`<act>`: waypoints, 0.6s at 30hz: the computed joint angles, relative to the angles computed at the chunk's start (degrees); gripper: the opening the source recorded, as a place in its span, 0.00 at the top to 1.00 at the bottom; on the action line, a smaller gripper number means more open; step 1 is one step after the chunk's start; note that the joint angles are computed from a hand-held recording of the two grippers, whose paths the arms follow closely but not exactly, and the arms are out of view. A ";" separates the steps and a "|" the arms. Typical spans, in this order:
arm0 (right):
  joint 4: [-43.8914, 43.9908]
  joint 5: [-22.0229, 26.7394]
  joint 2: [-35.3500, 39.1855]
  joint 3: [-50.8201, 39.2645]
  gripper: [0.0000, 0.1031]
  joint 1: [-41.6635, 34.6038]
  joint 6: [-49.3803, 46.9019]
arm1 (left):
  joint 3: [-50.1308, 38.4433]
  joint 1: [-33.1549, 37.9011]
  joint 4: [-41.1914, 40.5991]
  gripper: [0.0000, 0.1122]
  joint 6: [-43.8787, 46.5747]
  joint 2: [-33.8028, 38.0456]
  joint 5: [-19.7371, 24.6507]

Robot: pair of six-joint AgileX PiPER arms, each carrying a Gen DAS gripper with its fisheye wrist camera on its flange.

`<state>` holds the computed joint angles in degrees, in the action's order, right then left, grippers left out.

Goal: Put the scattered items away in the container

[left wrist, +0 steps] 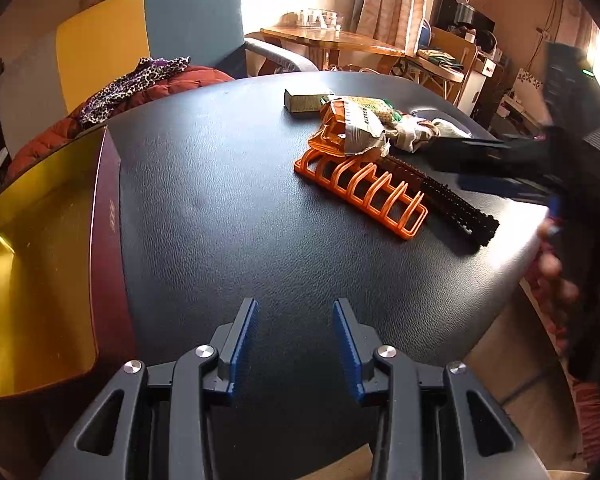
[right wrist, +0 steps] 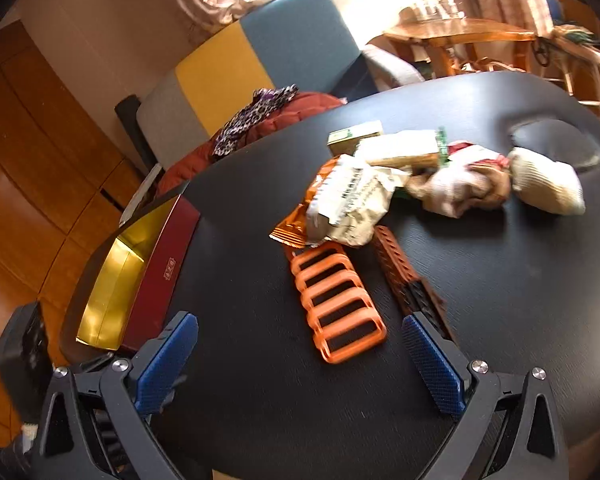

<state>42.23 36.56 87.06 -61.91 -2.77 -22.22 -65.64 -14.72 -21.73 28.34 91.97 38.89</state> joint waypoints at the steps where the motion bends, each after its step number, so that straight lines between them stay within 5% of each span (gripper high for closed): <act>1: -0.63 0.57 2.14 -2.18 0.00 0.64 0.40 | 0.14 0.36 -0.28 0.65 0.35 -0.23 0.17; 9: -9.49 3.65 15.76 -15.94 0.00 4.61 6.86 | 0.75 3.17 -3.03 0.65 3.38 -1.49 0.99; 18: 8.52 14.37 18.79 -16.15 0.00 1.72 -11.39 | 1.18 6.79 -7.18 0.65 7.07 -2.56 2.98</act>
